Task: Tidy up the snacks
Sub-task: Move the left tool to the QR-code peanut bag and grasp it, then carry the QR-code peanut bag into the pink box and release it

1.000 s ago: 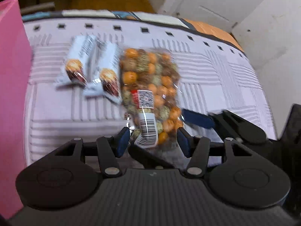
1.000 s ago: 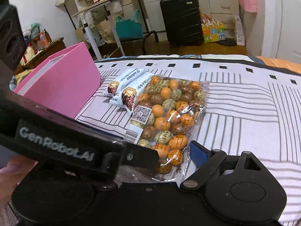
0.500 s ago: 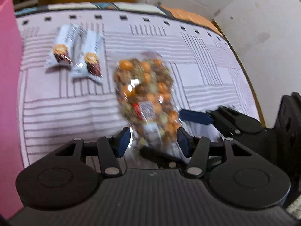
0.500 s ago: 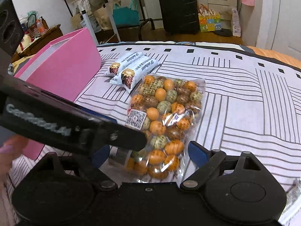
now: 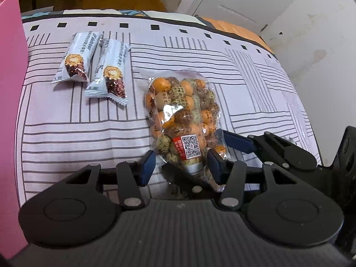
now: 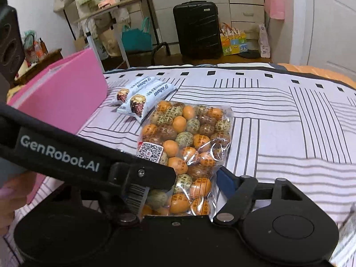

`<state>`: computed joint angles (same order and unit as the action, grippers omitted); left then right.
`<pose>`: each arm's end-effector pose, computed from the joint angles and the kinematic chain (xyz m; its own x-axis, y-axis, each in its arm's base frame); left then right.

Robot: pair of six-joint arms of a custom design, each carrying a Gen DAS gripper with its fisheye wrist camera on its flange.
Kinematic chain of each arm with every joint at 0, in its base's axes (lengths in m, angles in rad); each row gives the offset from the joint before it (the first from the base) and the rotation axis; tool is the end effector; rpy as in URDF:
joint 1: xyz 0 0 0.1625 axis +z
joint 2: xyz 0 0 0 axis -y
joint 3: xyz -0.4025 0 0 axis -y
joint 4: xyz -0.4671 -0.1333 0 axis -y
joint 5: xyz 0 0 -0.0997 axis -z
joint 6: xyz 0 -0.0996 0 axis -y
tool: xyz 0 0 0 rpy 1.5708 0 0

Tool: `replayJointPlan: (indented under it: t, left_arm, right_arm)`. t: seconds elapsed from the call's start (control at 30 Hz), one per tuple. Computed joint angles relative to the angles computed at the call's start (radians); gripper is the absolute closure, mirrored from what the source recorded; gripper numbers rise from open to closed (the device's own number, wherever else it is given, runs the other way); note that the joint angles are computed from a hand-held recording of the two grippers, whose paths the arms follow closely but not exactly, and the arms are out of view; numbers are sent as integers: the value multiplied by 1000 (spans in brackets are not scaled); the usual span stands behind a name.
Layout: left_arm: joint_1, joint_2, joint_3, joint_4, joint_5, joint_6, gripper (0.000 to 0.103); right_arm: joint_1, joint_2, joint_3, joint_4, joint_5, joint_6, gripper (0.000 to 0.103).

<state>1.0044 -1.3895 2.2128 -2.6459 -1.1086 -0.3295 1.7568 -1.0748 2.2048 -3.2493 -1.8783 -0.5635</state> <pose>-0.1231 -0.5248 0.1543 -0.9392 0.1013 -0.3280 0.2280 0.8983 -0.3755 0.1985 -0.4973 0.0650 -0.7322 -0.4658 0.4969 -0.6493 0.6976 -0.3028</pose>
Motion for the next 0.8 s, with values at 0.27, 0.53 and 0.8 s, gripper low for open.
replayJointPlan:
  t: [0.27, 0.53, 0.8]
  left_arm:
    - [-83, -64, 41, 105, 48, -51, 53]
    - [-173, -194, 87, 257, 76, -141, 53]
    - [-280, -368, 129, 456, 80, -293, 53]
  right_arm:
    - [41, -74, 70, 15, -16, 80, 28]
    - [117, -160, 118, 92, -56, 175, 28]
    - [254, -241, 141, 201, -133, 251, 28]
